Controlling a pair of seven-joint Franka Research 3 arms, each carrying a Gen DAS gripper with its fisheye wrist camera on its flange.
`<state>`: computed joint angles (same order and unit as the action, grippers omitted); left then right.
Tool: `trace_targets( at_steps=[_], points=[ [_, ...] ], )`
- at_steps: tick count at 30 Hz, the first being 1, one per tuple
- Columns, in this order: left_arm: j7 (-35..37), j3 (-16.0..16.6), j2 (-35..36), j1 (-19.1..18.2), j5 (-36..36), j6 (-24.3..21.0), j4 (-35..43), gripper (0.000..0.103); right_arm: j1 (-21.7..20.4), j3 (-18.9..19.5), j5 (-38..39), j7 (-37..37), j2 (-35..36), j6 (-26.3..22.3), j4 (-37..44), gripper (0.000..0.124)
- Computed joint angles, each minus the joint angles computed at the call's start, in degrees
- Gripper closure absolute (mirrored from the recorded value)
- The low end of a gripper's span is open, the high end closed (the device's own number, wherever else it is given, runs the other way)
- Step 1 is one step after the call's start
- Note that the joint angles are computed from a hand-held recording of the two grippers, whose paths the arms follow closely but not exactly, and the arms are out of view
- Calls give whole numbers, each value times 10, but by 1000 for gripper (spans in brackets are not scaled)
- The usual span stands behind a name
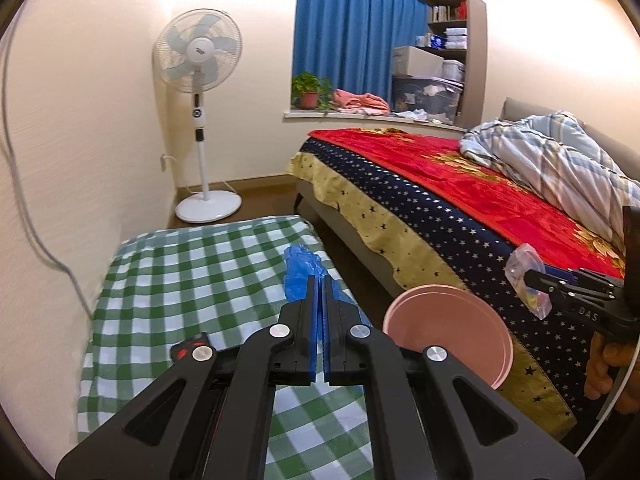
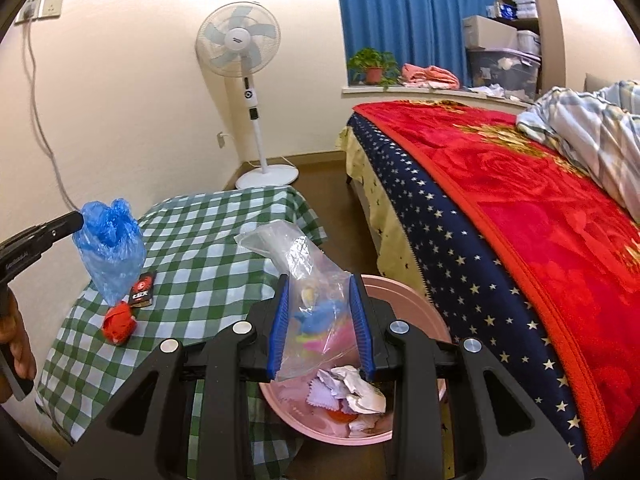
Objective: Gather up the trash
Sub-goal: 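Carry the blue bag and clear bag over the pink bin with both tools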
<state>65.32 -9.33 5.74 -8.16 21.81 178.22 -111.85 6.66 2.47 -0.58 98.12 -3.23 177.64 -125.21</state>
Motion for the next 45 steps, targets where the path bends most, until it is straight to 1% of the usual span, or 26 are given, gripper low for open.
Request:
trace_targets(
  at_steps=[4, 7, 11, 14, 19, 22, 27, 30, 31, 32, 34, 37, 39, 40, 41, 42, 43, 44, 45],
  points=[
    [30, -18, 24, 0, -24, -5, 24, 102, -6, -2, -19, 25, 9, -10, 9, 94],
    [43, -24, 42, -5, -33, -10, 43, 101, -7, -8, -30, 43, 17, -16, 16, 94],
    [67, -40, 76, -9, -52, -16, 78, 102, -11, -18, -89, 105, 28, -22, 26, 94],
    [76, -43, 100, -21, -55, -24, 104, 101, -8, -26, -107, 124, 35, -26, 32, 94],
    [98, -52, 143, -36, -59, -47, 153, 102, -2, -38, -111, 135, 47, -36, 43, 94],
    [114, -60, 167, -38, -70, -61, 180, 101, 2, -43, -109, 138, 53, -39, 48, 94],
    [128, -63, 201, -48, -82, -79, 222, 101, 6, -49, -100, 125, 59, -42, 52, 94],
    [143, -69, 206, -42, -93, -85, 226, 101, 8, -53, -92, 124, 65, -51, 56, 94],
    [153, -76, 207, -34, -100, -90, 224, 101, 7, -53, -82, 121, 67, -53, 58, 94],
    [161, -83, 207, -27, -109, -93, 222, 101, 4, -48, -51, 102, 71, -56, 62, 94],
    [174, -90, 200, -18, -122, -91, 209, 101, 6, -50, -39, 97, 75, -57, 65, 94],
    [205, -119, 178, 8, -157, -86, 169, 100, 12, -54, -40, 90, 80, -57, 69, 94],
    [247, -148, 159, 31, -185, -91, 131, 100, 14, -56, -37, 88, 80, -55, 70, 93],
    [259, -148, 152, 30, -190, -90, 118, 89, 15, -57, -35, 88, 80, -54, 70, 93],
    [274, -152, 139, 31, -196, -85, 92, 77, 15, -58, -34, 89, 80, -53, 70, 93],
    [283, -155, 133, 32, -205, -82, 80, 48, 16, -60, -36, 92, 79, -53, 69, 93],
    [305, -168, 126, 40, -227, -80, 62, 40, 17, -60, -36, 93, 78, -52, 68, 93],
    [305, -161, 120, 32, -224, -90, 50, 41, 16, -61, -35, 94, 76, -52, 66, 93],
    [295, -141, 116, 14, -213, -101, 42, 45, 16, -61, -35, 97, 73, -51, 63, 93]
  ],
)
